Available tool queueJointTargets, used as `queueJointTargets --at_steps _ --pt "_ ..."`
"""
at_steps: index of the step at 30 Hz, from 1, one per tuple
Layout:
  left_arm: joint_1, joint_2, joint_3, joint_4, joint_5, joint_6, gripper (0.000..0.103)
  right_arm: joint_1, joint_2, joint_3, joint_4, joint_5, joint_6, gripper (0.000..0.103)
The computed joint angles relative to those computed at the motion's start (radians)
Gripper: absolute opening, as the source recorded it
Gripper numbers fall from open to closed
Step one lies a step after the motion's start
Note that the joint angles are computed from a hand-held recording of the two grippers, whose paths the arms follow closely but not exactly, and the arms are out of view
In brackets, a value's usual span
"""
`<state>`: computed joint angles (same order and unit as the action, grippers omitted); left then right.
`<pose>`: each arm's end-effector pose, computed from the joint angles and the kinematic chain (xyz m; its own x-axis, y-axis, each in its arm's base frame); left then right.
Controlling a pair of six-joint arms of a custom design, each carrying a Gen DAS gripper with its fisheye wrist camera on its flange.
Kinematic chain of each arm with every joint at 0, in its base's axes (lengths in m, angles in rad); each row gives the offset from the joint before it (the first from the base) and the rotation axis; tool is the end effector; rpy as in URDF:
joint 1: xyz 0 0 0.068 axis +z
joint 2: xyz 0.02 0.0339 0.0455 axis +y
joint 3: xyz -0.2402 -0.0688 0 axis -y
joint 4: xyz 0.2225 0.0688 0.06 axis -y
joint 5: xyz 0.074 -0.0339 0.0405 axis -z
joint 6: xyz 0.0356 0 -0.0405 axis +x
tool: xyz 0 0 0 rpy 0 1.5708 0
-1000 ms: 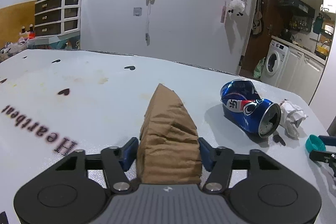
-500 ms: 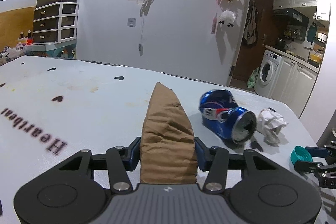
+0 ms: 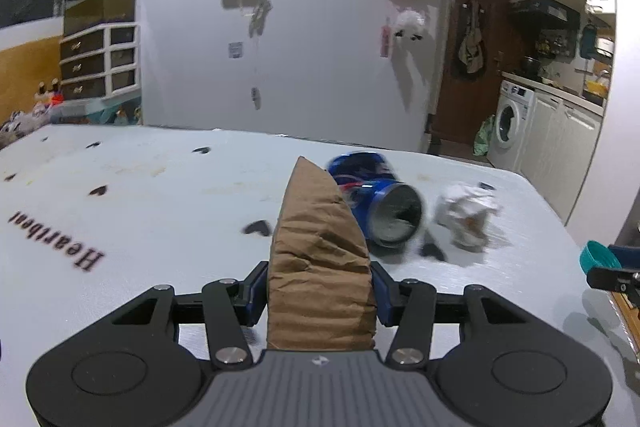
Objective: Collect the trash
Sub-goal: 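Carry the brown paper bag and teal cap with both tools over the trash bin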
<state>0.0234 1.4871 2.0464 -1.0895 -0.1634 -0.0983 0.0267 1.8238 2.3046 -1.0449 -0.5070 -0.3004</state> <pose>0.2506 0.0117 0.4666 -0.4871 -0.1083 -0.8666 -0.2122 0.9772 -0.0028 0.3379 0.0263 0.4460 -0.3823 -0.2690 -0.8840 -0.5723 0.8201 -0.0021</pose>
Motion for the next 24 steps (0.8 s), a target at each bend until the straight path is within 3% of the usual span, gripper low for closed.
queueJointTargets --at_steps 18,24 --pt "-0.589 -0.004 -0.052 -0.031 -0.454 -0.203 0.052 -0.341 -0.216 -0.268 0.013 -0.186 -0.098 0.049" --pt "-0.770 0.067 0.012 -0.060 -0.605 -0.265 0.052 -0.462 -0.241 -0.278 -0.041 -0.258 -0.173 0.049"
